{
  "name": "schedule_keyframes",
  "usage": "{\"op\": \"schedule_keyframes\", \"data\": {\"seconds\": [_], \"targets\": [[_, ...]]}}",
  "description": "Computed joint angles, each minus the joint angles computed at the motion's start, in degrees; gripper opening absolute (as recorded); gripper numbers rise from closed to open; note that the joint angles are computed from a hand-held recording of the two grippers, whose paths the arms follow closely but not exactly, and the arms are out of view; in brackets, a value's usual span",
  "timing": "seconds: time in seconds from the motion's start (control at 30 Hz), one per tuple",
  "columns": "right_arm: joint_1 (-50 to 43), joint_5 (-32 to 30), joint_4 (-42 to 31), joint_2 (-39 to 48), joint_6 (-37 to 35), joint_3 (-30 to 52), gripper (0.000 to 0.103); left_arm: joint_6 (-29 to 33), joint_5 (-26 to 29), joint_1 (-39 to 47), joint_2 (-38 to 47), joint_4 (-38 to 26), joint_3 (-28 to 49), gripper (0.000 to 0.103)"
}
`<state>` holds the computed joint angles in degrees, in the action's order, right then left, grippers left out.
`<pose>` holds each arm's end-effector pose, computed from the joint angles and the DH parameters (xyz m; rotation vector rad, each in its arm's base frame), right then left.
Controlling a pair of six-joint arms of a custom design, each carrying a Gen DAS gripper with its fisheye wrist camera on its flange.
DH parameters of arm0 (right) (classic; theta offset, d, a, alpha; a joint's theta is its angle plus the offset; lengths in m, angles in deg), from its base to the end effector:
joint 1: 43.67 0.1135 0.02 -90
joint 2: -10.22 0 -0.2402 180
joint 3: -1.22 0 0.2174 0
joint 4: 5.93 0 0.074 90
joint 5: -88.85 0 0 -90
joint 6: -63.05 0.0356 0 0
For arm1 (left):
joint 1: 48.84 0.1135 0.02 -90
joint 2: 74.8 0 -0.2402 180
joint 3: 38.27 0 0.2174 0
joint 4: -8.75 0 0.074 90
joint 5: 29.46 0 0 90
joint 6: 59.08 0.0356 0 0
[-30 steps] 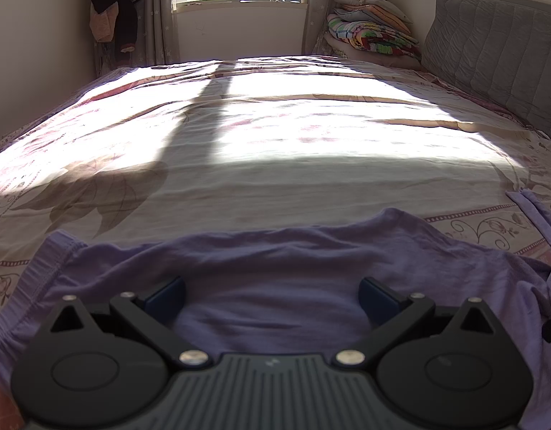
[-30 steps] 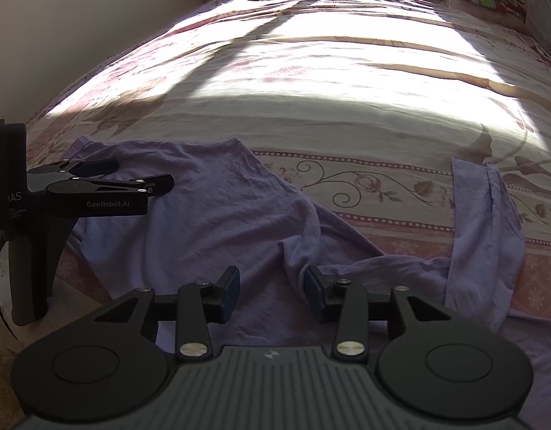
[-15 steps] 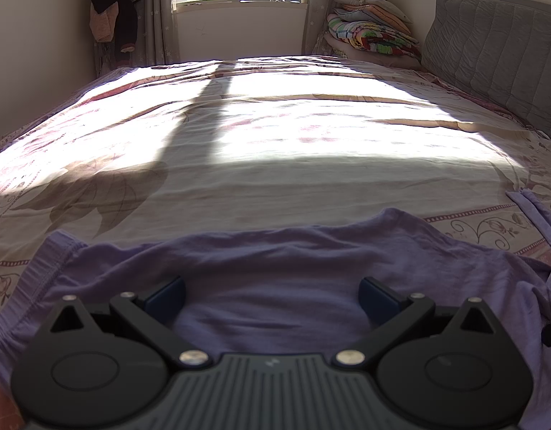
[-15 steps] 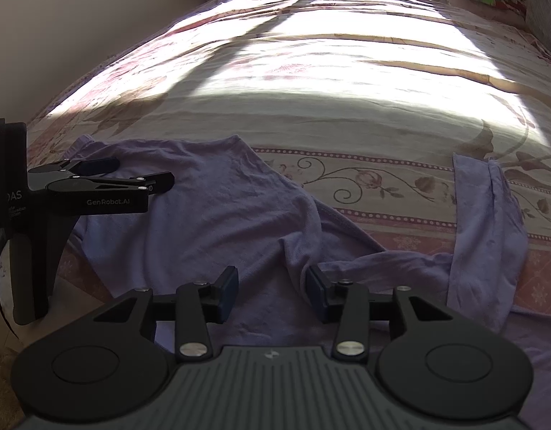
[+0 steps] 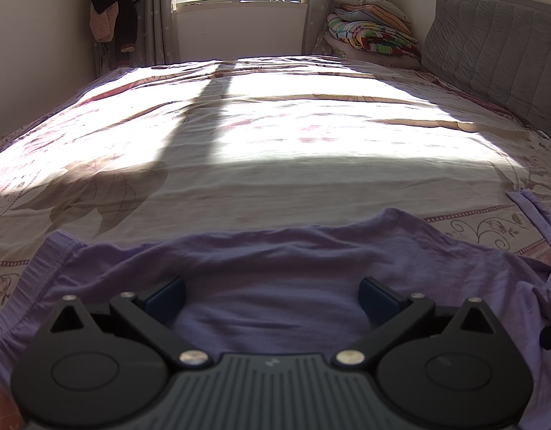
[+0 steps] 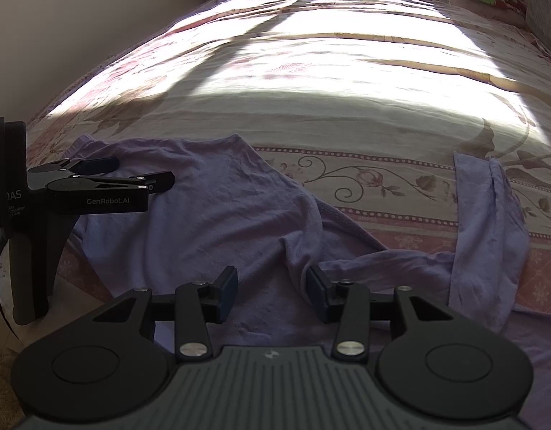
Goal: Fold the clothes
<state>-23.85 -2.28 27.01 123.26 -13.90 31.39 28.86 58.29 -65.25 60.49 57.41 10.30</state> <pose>0.1988 0.0724 0.0350 -0.1542 2.4571 0.2773 0.2780 -0.0804 -0.0021 0.2582 2.2228 -0.1315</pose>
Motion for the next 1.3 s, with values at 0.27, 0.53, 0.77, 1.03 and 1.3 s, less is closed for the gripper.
{"op": "schedule_keyframes", "data": {"seconds": [0.27, 0.53, 0.77, 1.03, 1.3], "targets": [[-0.03, -0.06, 0.10, -0.18, -0.01, -0.25, 0.047, 0.02, 0.03, 0.03, -0.01, -0.01, -0.01, 0.103], [-0.08, -0.18, -0.01, -0.27, -0.02, -0.25, 0.047, 0.01, 0.01, 0.01, -0.01, -0.02, 0.01, 0.103], [-0.23, -0.39, -0.17, -0.48, -0.11, -0.30, 0.047, 0.02, 0.03, 0.03, -0.01, -0.01, -0.01, 0.103], [-0.34, -0.63, -0.35, -0.76, -0.05, -0.41, 0.047, 0.02, 0.03, 0.03, -0.01, -0.01, -0.01, 0.103], [-0.45, -0.84, -0.25, -0.74, 0.12, -0.45, 0.047, 0.01, 0.02, 0.01, -0.02, -0.03, 0.01, 0.103]]}}
